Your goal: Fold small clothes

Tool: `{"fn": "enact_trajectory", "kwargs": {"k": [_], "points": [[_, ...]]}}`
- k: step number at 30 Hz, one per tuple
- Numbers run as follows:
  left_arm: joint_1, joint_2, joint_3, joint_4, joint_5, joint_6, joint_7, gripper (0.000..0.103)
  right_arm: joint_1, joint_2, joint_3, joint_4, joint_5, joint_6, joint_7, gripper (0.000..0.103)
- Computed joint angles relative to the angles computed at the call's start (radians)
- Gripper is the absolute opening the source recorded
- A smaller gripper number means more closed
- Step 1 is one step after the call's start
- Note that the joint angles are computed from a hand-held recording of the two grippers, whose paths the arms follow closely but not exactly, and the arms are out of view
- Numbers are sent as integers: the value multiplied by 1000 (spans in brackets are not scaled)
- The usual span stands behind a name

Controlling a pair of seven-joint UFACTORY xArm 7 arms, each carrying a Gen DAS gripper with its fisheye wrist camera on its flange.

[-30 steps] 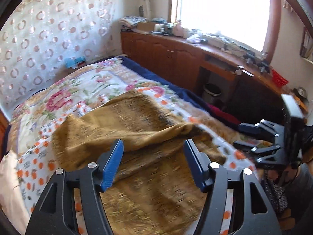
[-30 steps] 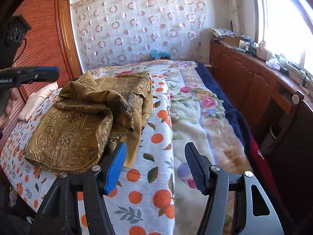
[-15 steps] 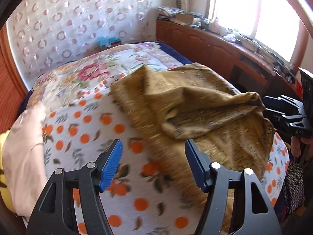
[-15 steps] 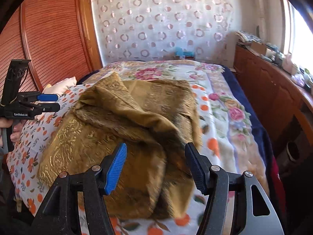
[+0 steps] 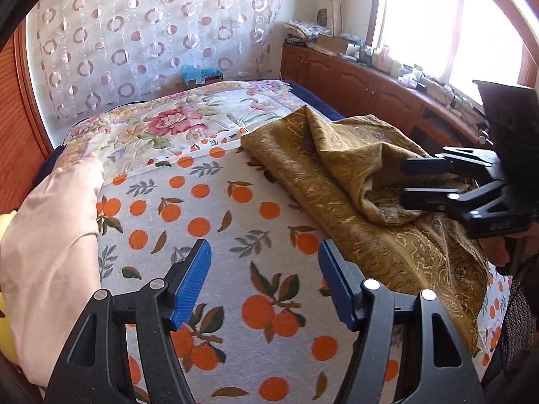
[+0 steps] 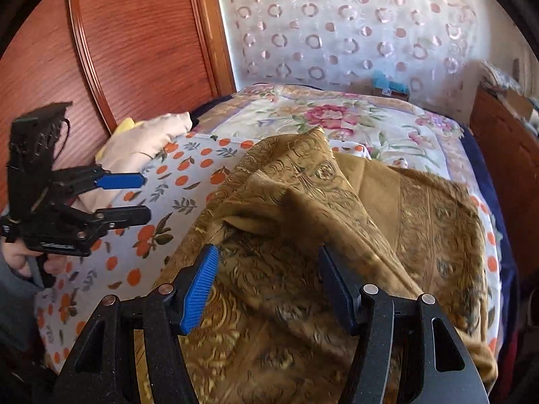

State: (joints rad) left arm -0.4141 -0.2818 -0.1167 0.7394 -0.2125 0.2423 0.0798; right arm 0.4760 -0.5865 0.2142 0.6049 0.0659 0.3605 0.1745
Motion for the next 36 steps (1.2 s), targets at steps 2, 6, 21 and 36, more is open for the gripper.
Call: {"fn": "enact_trajectory", "kwargs": {"k": [2,6,21,36], "points": [[-29,2,33,-9,-48,-13,39,67,-42,45,35,36,-50,12,6,64],[-52,5,55,-15,-109,-17,89,67,-49,147,19,117,-73,63,-31,52],[-37,34,15,26,-134,22,119,67,-112,197,-97,266,-33,53,-212,1],[-33,119,-82,132,21,57,-10,67,-340,532,-112,595,-338,290,-6,47]]}}
